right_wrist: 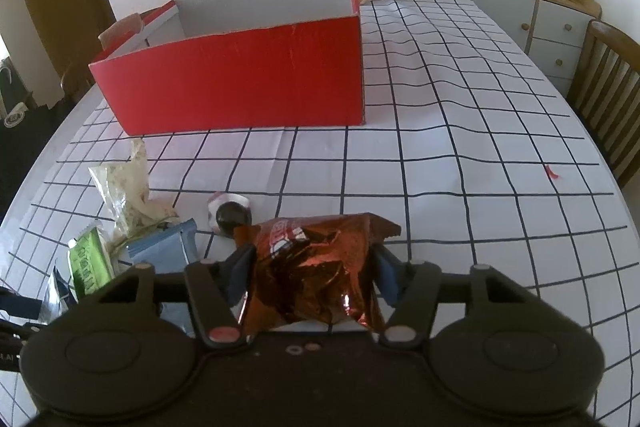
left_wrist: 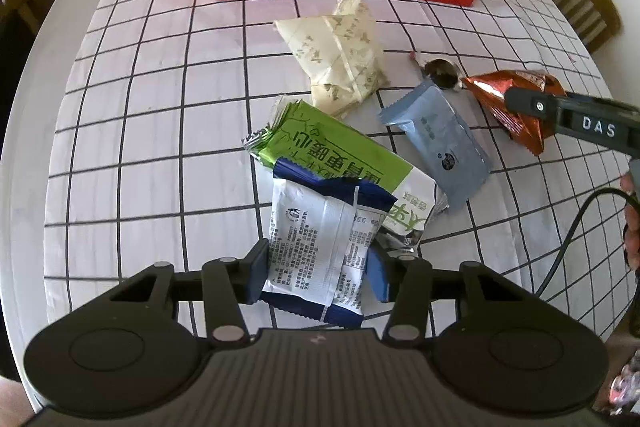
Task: Organize snacks
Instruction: 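Grasp the white-blue packet with left tool while right tool grasps copper foil bag, then carry both snacks into the red box and open both tools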
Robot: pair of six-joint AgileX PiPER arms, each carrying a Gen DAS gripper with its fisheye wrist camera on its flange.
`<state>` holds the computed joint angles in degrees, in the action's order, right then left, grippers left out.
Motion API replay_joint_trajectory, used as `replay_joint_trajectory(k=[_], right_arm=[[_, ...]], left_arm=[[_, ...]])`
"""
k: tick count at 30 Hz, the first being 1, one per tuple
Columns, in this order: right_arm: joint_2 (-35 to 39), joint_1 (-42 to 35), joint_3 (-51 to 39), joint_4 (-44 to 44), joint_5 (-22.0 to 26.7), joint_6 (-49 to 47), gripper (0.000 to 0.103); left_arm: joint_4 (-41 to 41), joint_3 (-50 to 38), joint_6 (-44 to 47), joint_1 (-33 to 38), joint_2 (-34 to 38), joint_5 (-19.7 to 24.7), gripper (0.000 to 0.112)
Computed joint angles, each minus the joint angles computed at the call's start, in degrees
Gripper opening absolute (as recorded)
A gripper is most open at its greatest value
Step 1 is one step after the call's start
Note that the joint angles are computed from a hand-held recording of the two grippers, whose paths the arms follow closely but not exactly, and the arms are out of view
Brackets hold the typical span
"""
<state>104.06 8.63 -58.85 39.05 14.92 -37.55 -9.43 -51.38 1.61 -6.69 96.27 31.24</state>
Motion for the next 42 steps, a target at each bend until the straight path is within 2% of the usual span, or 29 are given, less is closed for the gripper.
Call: replay_joint_trajectory(k=[9,21,31,38,42], right_arm=[[-4.99,-0.91,3.96,6.65,0.76,-5.22,0.059],[-15.49,-2.53,6.57,4.66,6.05,-2.37,0.059],[-19.68,-1.94,3.11,2.01,8.60,0.69,0.059],[-19.23,-0.85,-2.01,-1.32,9.71,4.14,0.059],[-18.13,-0.39,-5.39,0.25,9.63,2.47,0.059]], left_arm=[[-1.66,1.48,-1.33,0.79,-3.79,1.09,0.048],[-2.72,0.73,-4.13,1.14,-10.32,5.35,0.048],[-0.27,-5.50,-10.28,-0.62,-13.02,9.92,0.049],[2.08,-12.39,-13.83,-1.71,-12.49,12.10,0.049],[4.47,-17.58,-17.02,-2.68,-10.79,13.57,0.049]])
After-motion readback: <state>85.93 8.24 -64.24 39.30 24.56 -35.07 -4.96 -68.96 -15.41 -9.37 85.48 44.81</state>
